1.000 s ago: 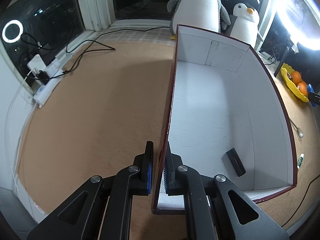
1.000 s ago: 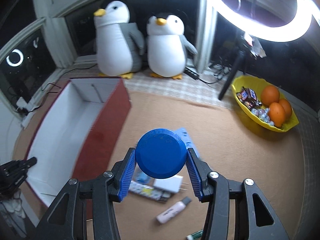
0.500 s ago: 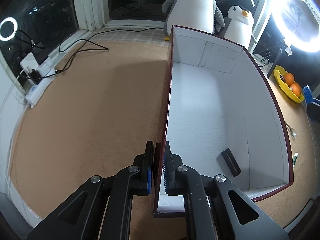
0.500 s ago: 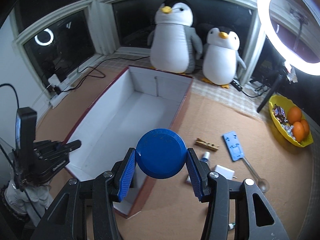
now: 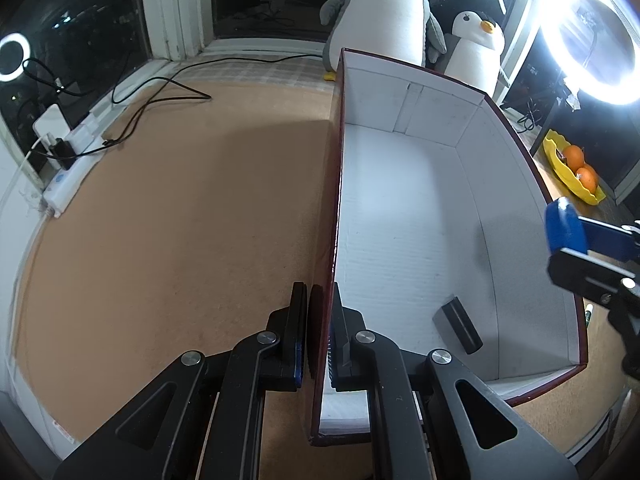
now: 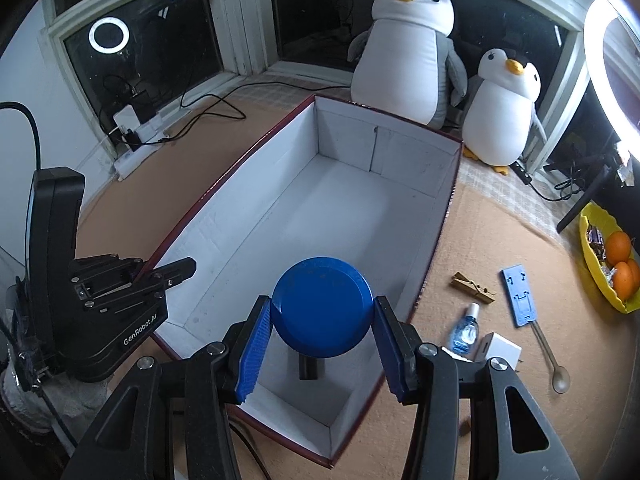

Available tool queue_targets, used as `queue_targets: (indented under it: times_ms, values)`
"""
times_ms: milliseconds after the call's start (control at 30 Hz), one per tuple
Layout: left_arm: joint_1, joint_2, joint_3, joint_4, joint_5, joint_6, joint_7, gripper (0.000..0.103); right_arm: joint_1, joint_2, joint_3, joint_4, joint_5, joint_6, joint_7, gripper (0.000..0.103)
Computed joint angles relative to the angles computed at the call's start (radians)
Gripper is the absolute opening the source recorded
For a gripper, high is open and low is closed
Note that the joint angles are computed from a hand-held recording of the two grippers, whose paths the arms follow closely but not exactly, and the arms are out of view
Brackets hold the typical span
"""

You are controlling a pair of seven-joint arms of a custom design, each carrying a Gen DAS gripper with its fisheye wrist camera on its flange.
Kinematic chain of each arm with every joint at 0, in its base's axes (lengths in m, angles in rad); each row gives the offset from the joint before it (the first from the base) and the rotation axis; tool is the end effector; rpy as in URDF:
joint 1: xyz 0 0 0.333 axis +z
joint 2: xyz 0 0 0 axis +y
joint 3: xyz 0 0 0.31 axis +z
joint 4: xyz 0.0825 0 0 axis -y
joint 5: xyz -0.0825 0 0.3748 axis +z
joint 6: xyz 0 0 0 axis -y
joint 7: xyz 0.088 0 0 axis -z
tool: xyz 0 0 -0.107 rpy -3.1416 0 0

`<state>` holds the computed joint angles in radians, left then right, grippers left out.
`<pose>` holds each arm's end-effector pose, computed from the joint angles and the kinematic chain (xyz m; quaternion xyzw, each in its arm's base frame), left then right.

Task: Organize rigid objects
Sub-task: 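Carry the blue tin into the box and release it with the right gripper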

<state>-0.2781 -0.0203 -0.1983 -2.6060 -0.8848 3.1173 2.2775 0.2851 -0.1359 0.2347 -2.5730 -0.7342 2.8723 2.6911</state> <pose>0.4281 -0.1464 0.3057 -0.5701 0.7770 -0.2424 0.1116 0.3801 0.2605 0.3470 -0.7068 0.6553 -0.1750 0.2008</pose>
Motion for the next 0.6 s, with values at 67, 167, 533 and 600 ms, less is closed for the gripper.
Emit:
queue_targets:
  times_ms: [67, 167, 533, 600]
  values:
    - [0.003, 0.003, 0.000, 0.001, 0.018, -0.003, -0.016, 0.007, 0.005, 0.016, -0.002, 0.011, 0.008, 0.002, -0.011, 0.046]
    - [0.009, 0.006, -0.003, 0.000, 0.058, 0.000, -0.048, 0.007, 0.017, 0.034, -0.013, 0.020, 0.025, 0.016, -0.032, 0.046]
    - [0.022, 0.002, -0.002, -0.024, 0.255, 0.019, -0.222, 0.007, -0.014, -0.010, -0.011, -0.019, -0.002, 0.073, 0.017, 0.055]
    - [0.021, 0.000, 0.003, -0.028, 0.282, 0.021, -0.244, 0.007, -0.033, -0.038, -0.003, -0.042, 0.004, 0.085, 0.021, 0.056]
